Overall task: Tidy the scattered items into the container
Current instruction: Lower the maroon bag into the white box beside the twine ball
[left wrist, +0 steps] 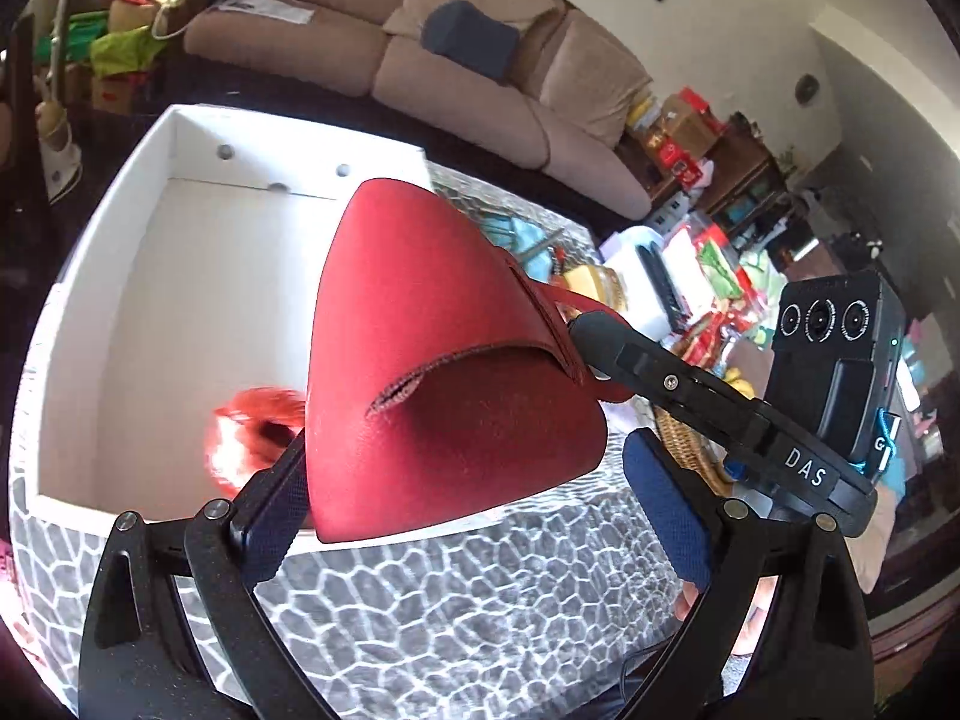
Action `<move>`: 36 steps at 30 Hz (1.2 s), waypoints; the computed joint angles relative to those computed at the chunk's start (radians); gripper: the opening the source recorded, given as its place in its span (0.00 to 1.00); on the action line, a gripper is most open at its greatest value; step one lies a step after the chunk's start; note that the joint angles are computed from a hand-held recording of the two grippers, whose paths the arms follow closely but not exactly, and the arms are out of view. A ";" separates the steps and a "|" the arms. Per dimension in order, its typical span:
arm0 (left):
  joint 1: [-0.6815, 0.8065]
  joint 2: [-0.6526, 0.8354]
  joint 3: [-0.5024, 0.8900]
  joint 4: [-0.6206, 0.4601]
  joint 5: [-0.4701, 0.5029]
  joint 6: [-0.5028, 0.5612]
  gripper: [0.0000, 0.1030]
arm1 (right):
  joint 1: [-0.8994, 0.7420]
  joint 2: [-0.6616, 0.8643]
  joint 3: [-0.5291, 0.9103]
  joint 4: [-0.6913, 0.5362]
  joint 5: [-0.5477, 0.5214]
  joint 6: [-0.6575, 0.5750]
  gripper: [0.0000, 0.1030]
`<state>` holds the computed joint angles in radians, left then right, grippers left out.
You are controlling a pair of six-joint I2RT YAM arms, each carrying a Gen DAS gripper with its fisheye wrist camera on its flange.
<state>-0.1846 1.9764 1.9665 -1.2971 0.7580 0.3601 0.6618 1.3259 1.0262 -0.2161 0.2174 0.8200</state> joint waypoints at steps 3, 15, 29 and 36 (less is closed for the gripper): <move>0.094 0.124 0.118 -0.056 -0.026 0.051 0.94 | 0.010 0.251 0.171 0.065 -0.052 -0.020 0.30; 0.207 0.433 0.340 -0.125 -0.124 0.148 0.95 | -0.003 0.777 0.622 -0.026 -0.141 -0.077 0.30; 0.249 0.354 0.360 -0.143 -0.120 0.179 0.96 | 0.037 0.966 0.835 -0.201 -0.157 -0.133 0.31; 0.247 0.395 0.405 -0.157 -0.133 0.161 0.96 | 0.055 1.068 1.039 -0.355 -0.189 -0.149 0.31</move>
